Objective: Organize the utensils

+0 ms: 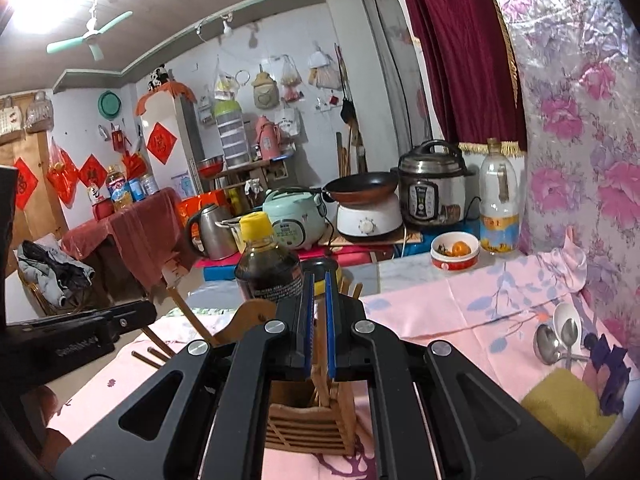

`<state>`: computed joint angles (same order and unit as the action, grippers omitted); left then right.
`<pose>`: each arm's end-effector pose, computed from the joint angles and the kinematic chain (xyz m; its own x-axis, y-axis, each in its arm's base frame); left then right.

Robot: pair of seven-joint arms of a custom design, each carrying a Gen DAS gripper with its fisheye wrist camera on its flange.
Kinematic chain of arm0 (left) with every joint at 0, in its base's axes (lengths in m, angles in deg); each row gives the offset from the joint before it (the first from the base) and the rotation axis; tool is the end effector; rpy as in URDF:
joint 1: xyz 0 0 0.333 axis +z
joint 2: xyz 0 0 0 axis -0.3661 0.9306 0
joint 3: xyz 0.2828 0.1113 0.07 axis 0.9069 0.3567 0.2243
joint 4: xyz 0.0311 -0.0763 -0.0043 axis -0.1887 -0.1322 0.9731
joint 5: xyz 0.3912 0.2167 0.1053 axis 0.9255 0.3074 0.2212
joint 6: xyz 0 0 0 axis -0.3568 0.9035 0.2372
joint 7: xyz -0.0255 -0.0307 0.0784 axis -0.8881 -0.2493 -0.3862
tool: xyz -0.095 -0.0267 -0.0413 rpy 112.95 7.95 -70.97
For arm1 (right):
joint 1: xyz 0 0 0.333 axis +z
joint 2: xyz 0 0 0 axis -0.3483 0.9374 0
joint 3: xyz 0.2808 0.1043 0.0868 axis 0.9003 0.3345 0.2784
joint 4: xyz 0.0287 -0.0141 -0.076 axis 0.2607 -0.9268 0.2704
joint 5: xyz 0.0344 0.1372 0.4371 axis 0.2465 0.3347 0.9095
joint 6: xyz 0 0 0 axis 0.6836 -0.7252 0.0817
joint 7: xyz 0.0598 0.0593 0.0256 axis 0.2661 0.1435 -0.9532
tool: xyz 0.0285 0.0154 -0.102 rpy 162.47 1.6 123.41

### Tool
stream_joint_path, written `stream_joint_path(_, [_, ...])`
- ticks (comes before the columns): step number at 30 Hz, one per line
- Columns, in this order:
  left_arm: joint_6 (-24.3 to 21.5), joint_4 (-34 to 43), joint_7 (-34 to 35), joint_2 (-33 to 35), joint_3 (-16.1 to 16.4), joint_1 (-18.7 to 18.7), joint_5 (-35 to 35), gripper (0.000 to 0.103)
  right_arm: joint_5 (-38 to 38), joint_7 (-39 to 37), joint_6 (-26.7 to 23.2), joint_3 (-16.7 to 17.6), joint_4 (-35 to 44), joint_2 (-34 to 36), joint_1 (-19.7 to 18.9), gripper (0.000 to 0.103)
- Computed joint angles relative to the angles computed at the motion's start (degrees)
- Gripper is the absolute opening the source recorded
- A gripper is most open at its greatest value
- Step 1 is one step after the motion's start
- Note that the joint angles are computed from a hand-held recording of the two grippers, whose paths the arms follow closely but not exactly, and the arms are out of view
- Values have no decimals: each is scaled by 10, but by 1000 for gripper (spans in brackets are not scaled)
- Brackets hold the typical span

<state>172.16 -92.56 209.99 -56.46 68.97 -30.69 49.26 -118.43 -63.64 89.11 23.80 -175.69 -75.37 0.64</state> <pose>0.7017 -0.2992 0.4616 -0.6063 -0.7868 0.1154 -0.5544 0.3143 -0.7706 0.5604 0.2759 0.4228 -0.4894 -0.8452 -0.2145 -0.1923 0.3445 -0.9189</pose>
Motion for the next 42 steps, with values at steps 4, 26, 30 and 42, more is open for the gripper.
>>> stream_joint_path(4, [-3,0,-32,7,18,-15,33,6,15,-30,7,1,3,5,2,7])
stream_joint_path(26, [342,-242,-236,-139,-12,39,245,90,54,-58,-123,50,-38,-68,38,67])
stream_joint_path(30, [397,-307,-341,-191,-6,56,341,95,68,-51,-144,68,-58,-96,45,71])
stream_joint_path(42, [470,-415,-462,-241,98,9,483,97,102,-32,-224,105,-71,-85,78,84])
